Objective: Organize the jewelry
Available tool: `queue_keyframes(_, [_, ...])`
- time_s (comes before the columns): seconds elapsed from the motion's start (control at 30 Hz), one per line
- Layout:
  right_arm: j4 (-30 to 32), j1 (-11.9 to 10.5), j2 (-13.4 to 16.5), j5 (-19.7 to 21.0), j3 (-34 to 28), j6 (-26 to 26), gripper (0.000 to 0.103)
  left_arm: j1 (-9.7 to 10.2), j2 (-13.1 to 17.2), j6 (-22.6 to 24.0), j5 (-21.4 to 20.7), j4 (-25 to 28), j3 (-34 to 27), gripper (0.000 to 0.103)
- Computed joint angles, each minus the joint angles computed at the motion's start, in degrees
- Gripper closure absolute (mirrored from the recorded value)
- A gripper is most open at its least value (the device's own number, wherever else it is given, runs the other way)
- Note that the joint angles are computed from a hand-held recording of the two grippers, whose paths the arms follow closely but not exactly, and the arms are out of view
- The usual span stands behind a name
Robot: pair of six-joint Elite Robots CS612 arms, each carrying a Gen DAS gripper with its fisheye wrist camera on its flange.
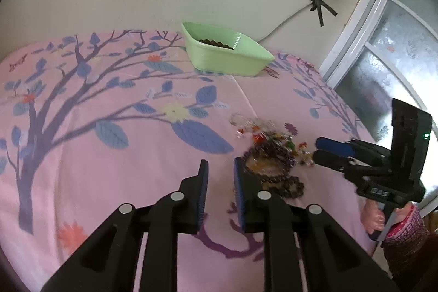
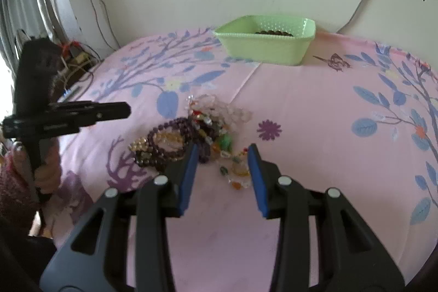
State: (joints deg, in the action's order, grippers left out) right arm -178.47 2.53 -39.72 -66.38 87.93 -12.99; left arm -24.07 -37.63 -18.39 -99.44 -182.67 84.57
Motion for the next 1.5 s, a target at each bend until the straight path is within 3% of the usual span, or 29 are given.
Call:
queue_keyframes(0.27, [2.39,2.37,1.02,-8.94,-2.7,-7.99,0.066,-0.32,-0.7,-1.53,-0.57,-2.69,1.57,0.073])
queue_keyframes(0.43, [1.74,2.9,1.78,-10.3,-3.58,-10.48,0.066,-0.27,-0.77,-1.63,-1.11,-1.39,1.01,0.067])
queue_keyframes(0.47, [2.42,2.66,1.79,-9.28,-3.77,-9.95,0.066,-0.26,-0.59,-1.45,-1.68,-0.52,0.44,0.065])
queue_keyframes(0.57, [3.24,2.03,1.58,-6.58,-3.63,-8.81,0.096,-0.29,0.05,-0.8,-3.14,2.17,-1.24,0.061])
queue_keyframes(0.6, [2.53,1.77,1.56,-6.32,-3.46,-7.37,0.098,-0.38,0.26,-0.75,-3.23,2.74,-1.63,0.061])
queue_keyframes(0.77, [-2.62,-0.38,1.53,-3.13,-2.51,3.48,0.098,-0.31,1.79,-1.22,-5.33,7.15,-4.55,0.06])
queue_keyframes(0.87, [-3.8,-0.82,1.55,-4.16,-2.48,6.65,0.098,-0.22,2.79,-1.66,-6.67,8.96,-6.12,0.06])
queue_keyframes(0.93, [-2.42,-1.29,1.27,-1.73,-2.29,6.85,0.097,-0.28,3.19,-1.35,-7.03,8.19,-6.57,0.061])
queue_keyframes(0.97, [-0.64,-1.56,0.91,0.66,-2.06,6.12,0.097,-0.37,3.22,-0.86,-7.02,8.17,-6.64,0.081])
queue_keyframes(1.0, [0.45,-1.7,0.58,2.53,-1.64,5.11,0.089,-0.6,3.11,-0.21,-6.0,8.72,-6.64,0.096])
queue_keyframes(1.07, [0.68,-1.5,0.01,4.06,-0.6,2.66,0.077,-0.94,2.69,0.3,-3.72,8.76,-6.16,0.096])
queue_keyframes(1.13, [2.41,-0.88,-0.84,5.54,0.67,-2.62,0.077,-0.73,2.17,-0.43,-3.87,6.6,-5.18,0.096])
queue_keyframes(1.2, [4.7,-0.09,-1.39,6.46,1.4,-6.48,0.067,-0.35,1.45,-1.15,-4.44,4.29,-4.06,0.096])
queue_keyframes(1.3, [5.86,1.39,-1.35,4.28,1.48,-10.17,0.053,-0.09,-0.11,-1.5,-4.04,0.04,-1.75,0.096])
queue_keyframes(1.4, [7.3,2.5,-0.72,1.31,0.34,-10.67,0.052,0.15,-1.43,-1.7,-3.73,-2.31,0.0,0.096])
queue_keyframes(1.43, [6.87,2.61,-0.66,1.12,0.26,-10.52,0.052,0.23,-1.87,-1.89,-3.67,-3.3,0.62,0.096])
queue_keyframes(1.5, [7.08,2.79,-0.66,-0.09,0.15,-10.81,0.084,0.33,-2.47,-2.06,-3.58,-4.65,1.32,0.096])
